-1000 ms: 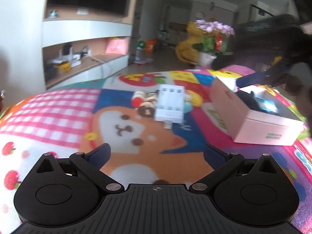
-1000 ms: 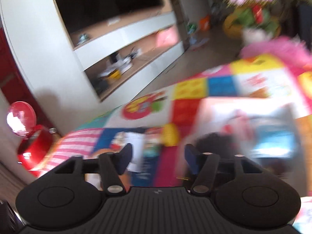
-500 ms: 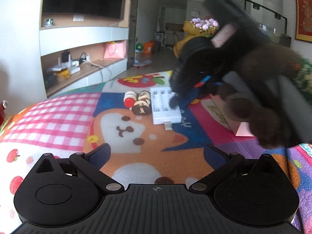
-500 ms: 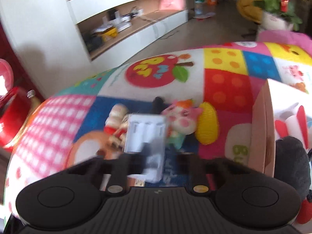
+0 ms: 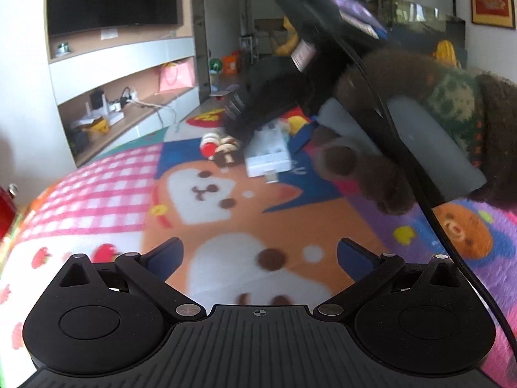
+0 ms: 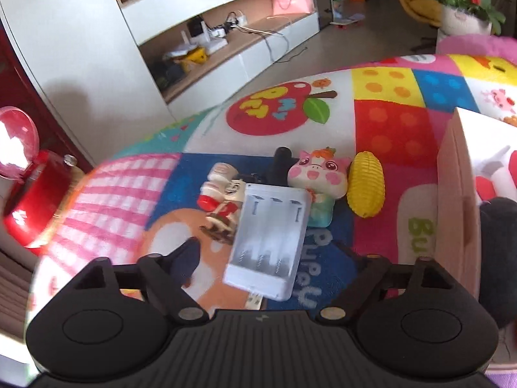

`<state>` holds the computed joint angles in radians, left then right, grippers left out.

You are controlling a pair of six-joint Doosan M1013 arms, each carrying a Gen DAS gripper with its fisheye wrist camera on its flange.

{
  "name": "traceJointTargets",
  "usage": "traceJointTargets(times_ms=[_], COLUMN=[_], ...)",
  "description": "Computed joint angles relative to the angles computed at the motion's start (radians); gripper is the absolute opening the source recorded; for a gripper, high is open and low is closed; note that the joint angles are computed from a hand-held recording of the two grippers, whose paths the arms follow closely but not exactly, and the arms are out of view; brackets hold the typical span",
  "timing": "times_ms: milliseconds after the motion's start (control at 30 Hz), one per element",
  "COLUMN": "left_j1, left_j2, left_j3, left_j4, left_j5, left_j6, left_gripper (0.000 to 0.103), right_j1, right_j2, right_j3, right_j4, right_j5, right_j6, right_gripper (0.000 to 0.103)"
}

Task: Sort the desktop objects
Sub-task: 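Close the right tool on the white battery charger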

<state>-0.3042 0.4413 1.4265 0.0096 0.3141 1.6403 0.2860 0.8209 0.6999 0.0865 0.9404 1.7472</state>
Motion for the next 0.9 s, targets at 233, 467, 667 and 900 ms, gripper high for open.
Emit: traceJointTargets(times_ms=[233,467,667,900], left_j1=[0.045,0.040,-0.006,-0.024], left_j2=[0.000,0.067,0.160,0.263], left_j3=[-0.022,-0.122,-0.242,-0.398], left_j4=[0.127,0.017,0.258,0.364], left_j5=[-0.011,0.000,0.017,0.139], left_j6=[-0.186,-0.122,-0.281,-0.343], left_gripper=[0.103,0.103,0.080,0.055], right_j1=[-0.018,-0.068,-0.080,-0.097], right_j2=[-0.124,-0.351,-0.490,-0.544], right_j3=[0.212,0.557,0.800,0.947], right_j4=[0.118,0.220,-0.072,-0.303], right_j5=[-0.105,-0.200,-0.492,-0.700], right_j6=[-0.199,-0.405,-0.096,0.308], right_gripper=[0.016,0.017,0.074,0.090])
